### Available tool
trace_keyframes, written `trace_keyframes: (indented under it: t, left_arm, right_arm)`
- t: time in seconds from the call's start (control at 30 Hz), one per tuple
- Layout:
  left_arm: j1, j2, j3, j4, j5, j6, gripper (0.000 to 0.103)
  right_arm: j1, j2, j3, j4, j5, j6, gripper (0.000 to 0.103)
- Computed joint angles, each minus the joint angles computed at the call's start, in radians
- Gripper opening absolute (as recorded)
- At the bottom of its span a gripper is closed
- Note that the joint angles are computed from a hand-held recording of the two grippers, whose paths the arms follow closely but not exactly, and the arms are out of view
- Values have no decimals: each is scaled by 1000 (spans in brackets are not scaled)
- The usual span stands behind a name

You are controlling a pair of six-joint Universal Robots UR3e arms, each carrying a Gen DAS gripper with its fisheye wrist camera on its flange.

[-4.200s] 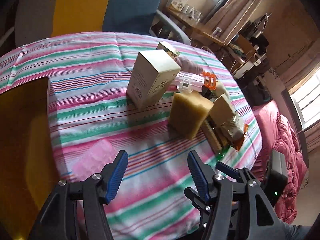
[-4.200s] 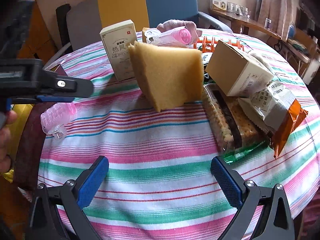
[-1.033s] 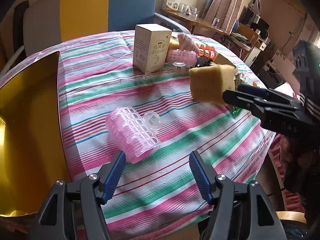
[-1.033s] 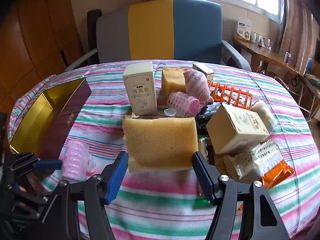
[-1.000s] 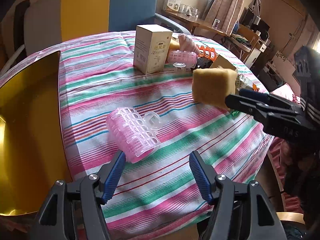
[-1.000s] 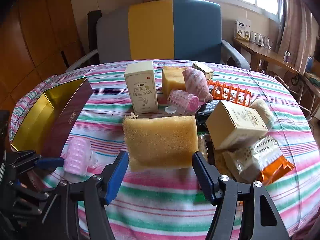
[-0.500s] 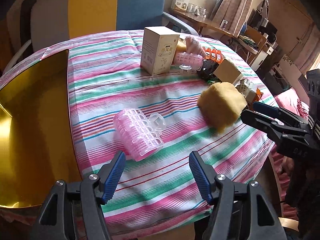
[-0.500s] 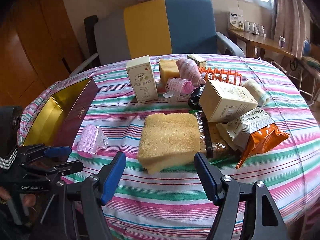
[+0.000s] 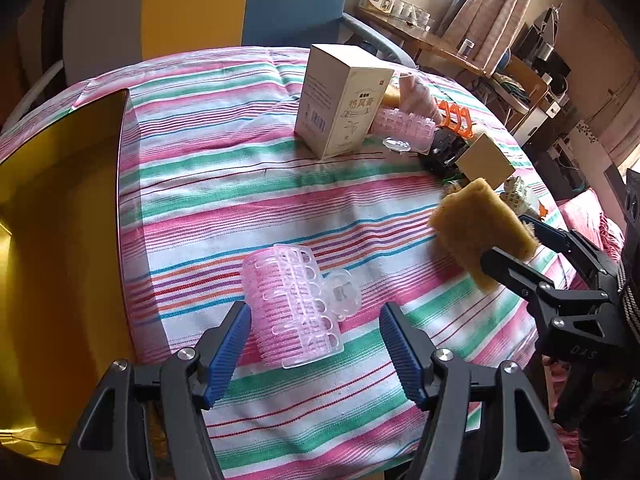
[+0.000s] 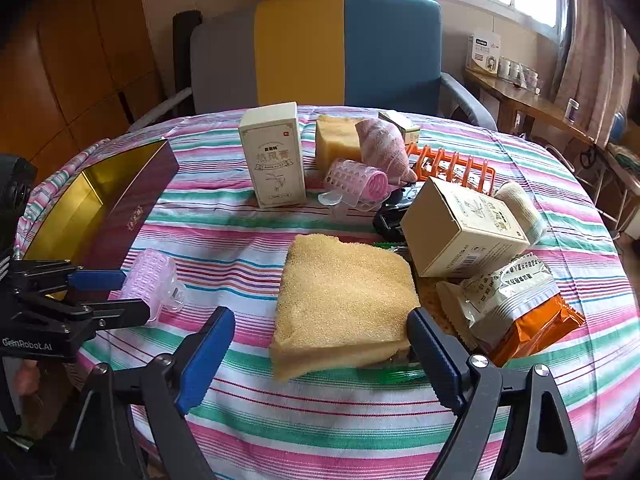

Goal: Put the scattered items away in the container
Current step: 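Grasp the pink hair roller with the left tool while the right tool grasps the yellow sponge, then carry the roller and sponge into the gold tray and open both tools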

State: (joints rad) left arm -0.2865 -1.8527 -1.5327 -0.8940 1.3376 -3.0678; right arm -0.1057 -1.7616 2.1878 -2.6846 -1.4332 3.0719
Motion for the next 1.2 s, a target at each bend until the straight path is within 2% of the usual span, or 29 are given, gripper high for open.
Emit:
trace_keyframes:
  t: [0.1, 0.2, 0.23, 0.4, 0.5, 0.57, 0.63, 0.7, 0.73, 0.83, 0.9, 0.97, 1.03, 1.1, 1.13, 1.17, 1.2]
  left_arm:
    - [-39, -30, 22, 17, 76, -9, 68]
    - [-90, -56, 23, 56, 177, -6, 70]
    - [-104, -64, 23, 67, 207, -4, 69]
    - [-152, -95, 18, 120, 313, 7, 69]
    - [-155, -98, 13, 138, 331, 3, 65]
    - [-155, -97, 8, 147, 338, 1, 63]
    - [-149, -87, -3, 153, 331, 2, 61]
    - [-142, -77, -13, 157, 321, 4, 61]
    - [-138, -73, -15, 153, 311, 5, 61]
    - [-125, -62, -17, 141, 284, 7, 61]
    - [-124, -65, -5, 124, 281, 7, 61]
    - [-130, -73, 5, 112, 290, 4, 61]
    - [-132, -74, 9, 109, 292, -2, 61]
    - [-131, -69, 3, 112, 289, -9, 61]
    - [-132, -68, 3, 109, 290, -10, 61]
    - [-133, -67, 2, 108, 290, -13, 61]
    - [-131, -62, -3, 110, 284, -16, 60]
  right_arm:
    - [-13, -5, 12, -30, -9, 21, 90]
    - [-64, -39, 39, -49, 42, 47, 89]
    - [-71, -35, 38, -43, 48, 45, 92]
    - [-90, -8, 46, -53, 84, 37, 93]
    - [-99, -8, 47, -45, 121, 23, 84]
    - [-87, -11, 43, -36, 125, 12, 74]
    - [-64, -12, 39, -38, 110, 13, 72]
    - [-46, -4, 33, -43, 89, 21, 76]
    - [-44, 2, 29, -39, 88, 27, 84]
    - [-34, 18, 20, -36, 81, 37, 86]
    - [-18, 24, 12, -33, 64, 38, 90]
    - [0, 37, 4, -36, 41, 42, 100]
    - [20, 58, -4, -46, 10, 47, 101]
    - [42, 80, -10, -67, -31, 51, 94]
    - [52, 91, -13, -77, -54, 45, 78]
    - [53, 91, -9, -84, -62, 40, 73]
    - [51, 88, -3, -92, -66, 35, 73]
